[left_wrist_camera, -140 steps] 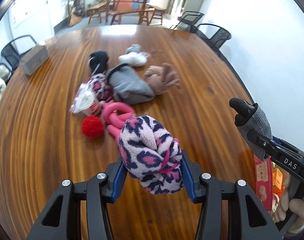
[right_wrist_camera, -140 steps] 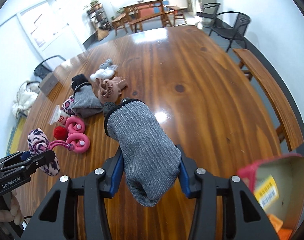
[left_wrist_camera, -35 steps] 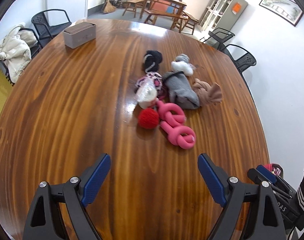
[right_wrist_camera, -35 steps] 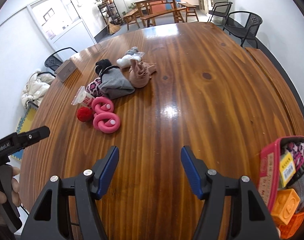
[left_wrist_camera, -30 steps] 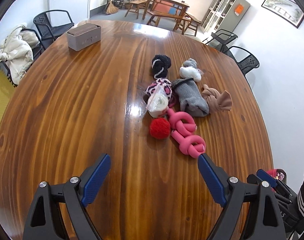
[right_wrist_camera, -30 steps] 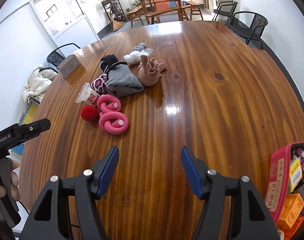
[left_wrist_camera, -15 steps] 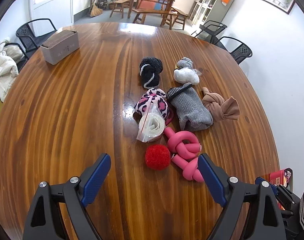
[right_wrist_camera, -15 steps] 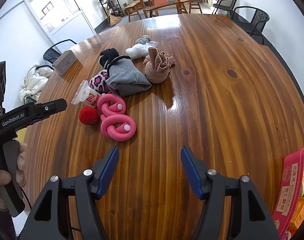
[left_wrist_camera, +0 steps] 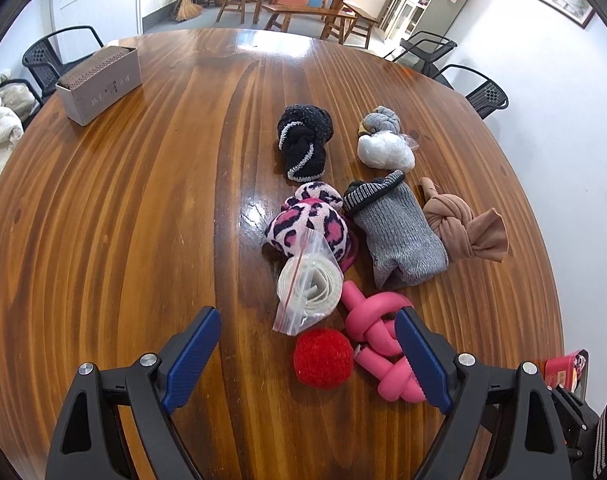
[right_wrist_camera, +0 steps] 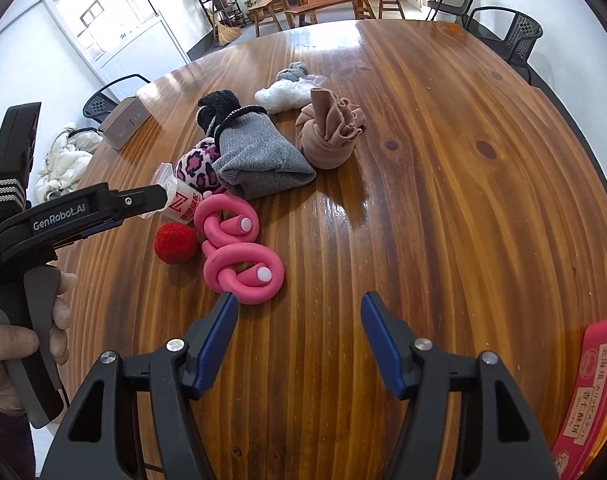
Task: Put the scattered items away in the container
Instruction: 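Move both open grippers back over the table toward the remaining items, then grasp the bagged white tape roll with the left gripper while the right grasps the pink curler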
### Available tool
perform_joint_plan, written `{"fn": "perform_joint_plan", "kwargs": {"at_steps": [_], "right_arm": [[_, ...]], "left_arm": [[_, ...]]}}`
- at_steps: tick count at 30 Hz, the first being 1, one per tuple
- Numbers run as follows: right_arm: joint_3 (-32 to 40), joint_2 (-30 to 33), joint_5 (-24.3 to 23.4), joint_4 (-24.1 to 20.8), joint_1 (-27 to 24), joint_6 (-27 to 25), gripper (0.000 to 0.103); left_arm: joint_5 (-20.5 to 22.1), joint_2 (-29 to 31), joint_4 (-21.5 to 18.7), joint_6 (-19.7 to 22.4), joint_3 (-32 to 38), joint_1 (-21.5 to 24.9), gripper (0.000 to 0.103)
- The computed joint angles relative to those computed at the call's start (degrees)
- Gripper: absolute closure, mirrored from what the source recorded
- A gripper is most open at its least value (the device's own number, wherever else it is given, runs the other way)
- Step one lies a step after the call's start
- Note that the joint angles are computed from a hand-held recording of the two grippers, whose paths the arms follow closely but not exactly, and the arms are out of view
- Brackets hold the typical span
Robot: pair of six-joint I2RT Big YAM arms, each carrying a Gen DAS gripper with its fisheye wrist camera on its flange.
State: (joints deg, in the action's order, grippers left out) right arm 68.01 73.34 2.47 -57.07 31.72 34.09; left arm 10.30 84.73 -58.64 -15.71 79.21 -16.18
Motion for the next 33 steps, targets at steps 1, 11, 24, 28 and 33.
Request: {"fn": "perform_joint_plan", "kwargs": {"at_steps": [1, 11, 24, 28, 33], "right_arm": [[0.2, 0.3, 0.0, 0.1, 0.0, -0.1, 0.035], [2.4, 3.5, -0.9, 1.1, 0.3, -2.1, 0.035], [2.6, 4.9, -1.8, 1.5, -0.3, -2.6, 0.035], [2.8, 5.2, -2.0, 1.7, -0.3, -2.9, 0.035], [3.1, 5.7, -2.7, 2.3, -0.2, -4.1, 0.035]], "left_arm": [[0.1, 0.3, 0.1, 0.0, 0.2, 0.0, 0.013], [1.3, 2.9, 0.7, 0.1, 1.4, 0.1, 0.013], [2.5, 3.9, 2.5, 0.1, 1.2, 0.7, 0.033], [3.2, 4.6, 2.4, 0.5, 1.3, 0.6, 0.055], [2.6, 4.1, 3.4, 1.2, 0.7, 0.4, 0.064]]}}
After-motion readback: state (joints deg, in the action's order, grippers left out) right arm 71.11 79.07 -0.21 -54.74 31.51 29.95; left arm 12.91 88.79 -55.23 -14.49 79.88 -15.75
